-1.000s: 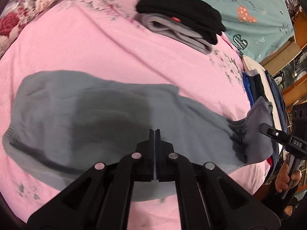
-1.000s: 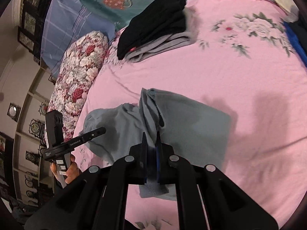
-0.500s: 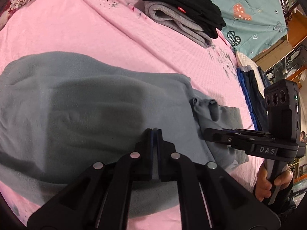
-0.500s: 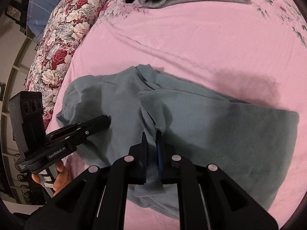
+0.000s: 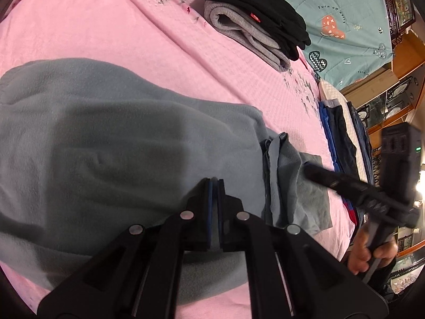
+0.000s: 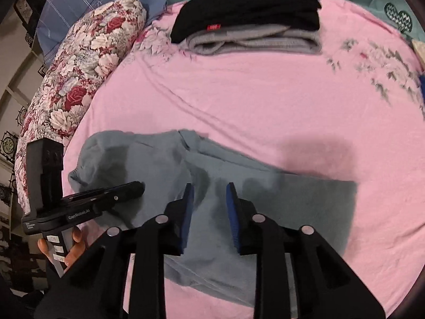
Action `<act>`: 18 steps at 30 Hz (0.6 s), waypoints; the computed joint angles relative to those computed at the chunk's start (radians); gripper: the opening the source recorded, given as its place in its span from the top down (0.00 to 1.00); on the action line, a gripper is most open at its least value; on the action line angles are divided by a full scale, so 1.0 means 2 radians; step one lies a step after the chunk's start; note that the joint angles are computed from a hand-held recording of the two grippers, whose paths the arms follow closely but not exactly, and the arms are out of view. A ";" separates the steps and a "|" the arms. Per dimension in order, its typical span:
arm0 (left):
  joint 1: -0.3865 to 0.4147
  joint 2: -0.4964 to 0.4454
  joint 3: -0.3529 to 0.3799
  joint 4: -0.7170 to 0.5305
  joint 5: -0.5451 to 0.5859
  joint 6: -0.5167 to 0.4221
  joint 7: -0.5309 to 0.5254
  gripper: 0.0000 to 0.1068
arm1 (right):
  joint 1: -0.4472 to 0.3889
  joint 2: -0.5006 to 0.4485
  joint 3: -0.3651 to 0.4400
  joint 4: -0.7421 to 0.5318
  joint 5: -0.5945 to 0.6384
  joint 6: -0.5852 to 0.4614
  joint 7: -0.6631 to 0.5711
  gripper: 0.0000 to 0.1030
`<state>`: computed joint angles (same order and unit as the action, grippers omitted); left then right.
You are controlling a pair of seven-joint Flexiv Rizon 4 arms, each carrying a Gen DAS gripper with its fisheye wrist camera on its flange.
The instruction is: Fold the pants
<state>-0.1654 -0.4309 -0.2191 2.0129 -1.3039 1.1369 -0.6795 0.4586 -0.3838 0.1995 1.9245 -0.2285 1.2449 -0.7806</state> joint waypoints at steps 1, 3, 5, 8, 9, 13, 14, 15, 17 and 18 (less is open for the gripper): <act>-0.001 0.000 0.000 0.000 0.001 0.002 -0.002 0.96 | -0.010 -0.015 0.015 -0.013 0.016 -0.013 -0.017 0.74; -0.005 0.004 0.007 0.003 0.025 0.012 -0.026 0.96 | 0.006 -0.027 0.000 -0.012 0.004 -0.010 -0.011 0.74; -0.006 0.030 0.009 0.022 0.026 0.024 -0.029 0.88 | 0.006 -0.021 0.004 -0.016 0.003 -0.024 -0.014 0.71; -0.023 0.084 0.008 0.056 -0.069 0.091 0.027 0.44 | -0.042 -0.004 0.064 -0.009 0.090 0.014 -0.070 0.62; -0.035 0.101 0.014 0.065 -0.106 0.117 0.044 0.40 | -0.043 0.012 0.066 0.005 0.101 0.031 -0.074 0.57; -0.063 0.149 0.052 0.099 -0.147 0.169 0.018 0.33 | -0.062 0.070 0.092 0.063 0.156 0.085 -0.110 0.55; -0.064 0.155 0.060 0.108 -0.142 0.172 -0.004 0.33 | -0.068 0.080 0.100 0.072 0.176 0.091 -0.121 0.55; -0.064 0.158 0.066 0.115 -0.142 0.168 -0.017 0.33 | -0.076 0.091 0.112 0.081 0.204 0.095 -0.135 0.55; -0.056 0.155 0.075 0.125 -0.111 0.157 -0.058 0.33 | -0.083 0.110 0.125 0.098 0.251 0.097 -0.160 0.55; -0.048 0.148 0.080 0.129 -0.067 0.153 -0.103 0.33 | -0.080 0.116 0.125 0.107 0.265 0.101 -0.167 0.55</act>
<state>-0.2621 -0.1341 -0.0587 2.2705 -1.4371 1.4435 -0.8845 0.2992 -0.1516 0.4490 2.1379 0.3023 1.4470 -1.1153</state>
